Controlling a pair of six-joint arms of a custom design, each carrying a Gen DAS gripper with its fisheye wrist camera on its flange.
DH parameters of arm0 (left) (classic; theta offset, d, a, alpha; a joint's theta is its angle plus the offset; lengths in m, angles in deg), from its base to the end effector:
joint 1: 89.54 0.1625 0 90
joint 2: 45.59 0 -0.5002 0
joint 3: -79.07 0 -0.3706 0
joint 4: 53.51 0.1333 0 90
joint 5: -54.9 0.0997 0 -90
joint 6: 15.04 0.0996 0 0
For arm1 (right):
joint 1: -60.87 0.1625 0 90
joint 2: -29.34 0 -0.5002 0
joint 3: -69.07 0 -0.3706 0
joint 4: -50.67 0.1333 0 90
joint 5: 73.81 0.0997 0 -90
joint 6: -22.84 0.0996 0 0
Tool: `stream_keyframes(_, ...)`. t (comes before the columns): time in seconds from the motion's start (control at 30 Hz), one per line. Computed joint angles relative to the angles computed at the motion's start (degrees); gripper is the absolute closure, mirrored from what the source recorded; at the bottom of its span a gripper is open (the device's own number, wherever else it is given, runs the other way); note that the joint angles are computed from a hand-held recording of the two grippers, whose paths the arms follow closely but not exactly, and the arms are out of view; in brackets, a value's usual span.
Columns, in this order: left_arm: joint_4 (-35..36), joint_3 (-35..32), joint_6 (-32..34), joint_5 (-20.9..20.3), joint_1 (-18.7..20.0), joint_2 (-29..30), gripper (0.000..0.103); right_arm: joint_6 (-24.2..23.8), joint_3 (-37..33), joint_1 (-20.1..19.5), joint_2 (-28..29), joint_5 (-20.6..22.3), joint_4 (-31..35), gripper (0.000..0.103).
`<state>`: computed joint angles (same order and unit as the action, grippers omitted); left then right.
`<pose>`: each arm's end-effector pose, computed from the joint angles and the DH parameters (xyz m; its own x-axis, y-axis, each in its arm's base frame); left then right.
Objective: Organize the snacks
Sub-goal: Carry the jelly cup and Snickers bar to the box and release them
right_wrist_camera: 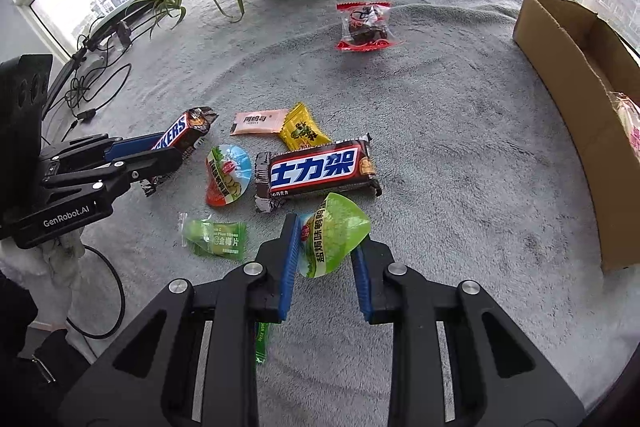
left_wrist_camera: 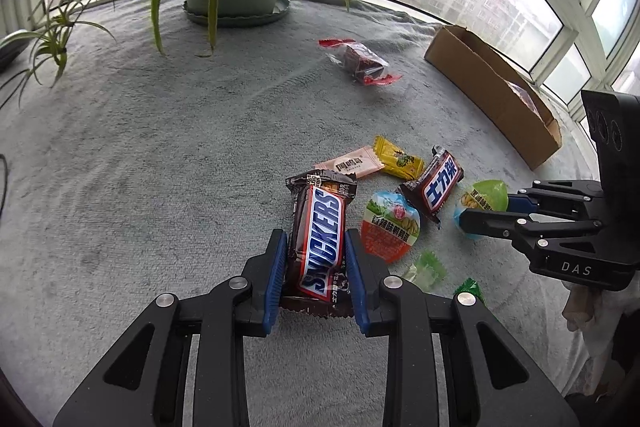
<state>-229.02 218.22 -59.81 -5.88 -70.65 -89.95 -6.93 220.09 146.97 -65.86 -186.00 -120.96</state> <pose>-0.3300 -0.3052 0.0411 -0.8053 0.3793 -0.4556 0.5164 0.8263 -0.2248 0.0755 -0.2986 0.3144 -0.8226 -0.2489 0.5113 -0.4000 0.8924 -0.2091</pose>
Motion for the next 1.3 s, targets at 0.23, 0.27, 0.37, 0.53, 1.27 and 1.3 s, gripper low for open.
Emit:
stream_keyframes(0.23, 1.7, -1.5, 0.8, 2.4, -1.1, -2.3, 0.076, 1.2, -2.3, 0.2, -6.0, 1.7, 2.7, 0.077)
stream_keyframes(0.27, 1.6, -1.8, 1.2, 2.7, -1.4, -2.4, 0.076, 1.4, -2.6, 0.2, -6.9, 2.0, 3.1, 0.077)
stream_keyframes(0.37, 1.5, -3.0, 2.4, 3.5, -1.9, -2.6, 0.076, 1.6, -3.8, 0.4, -9.5, 2.2, 4.1, 0.077)
stream_keyframes(0.53, 1.2, -5.5, 5.1, 4.0, -2.3, -2.2, 0.076, 1.6, -5.9, 1.1, -12.7, 2.0, 5.1, 0.077)
stream_keyframes(1.27, 0.5, -21.2, 18.9, 0.5, 0.3, 5.9, 0.076, -6.7, -15.0, -7.3, -13.8, 4.7, 2.5, 0.077)
stream_keyframes(1.3, 0.8, -22.2, 19.5, 0.2, 0.6, 6.5, 0.076, -7.1, -15.4, -7.9, -13.5, 4.9, 2.2, 0.077)
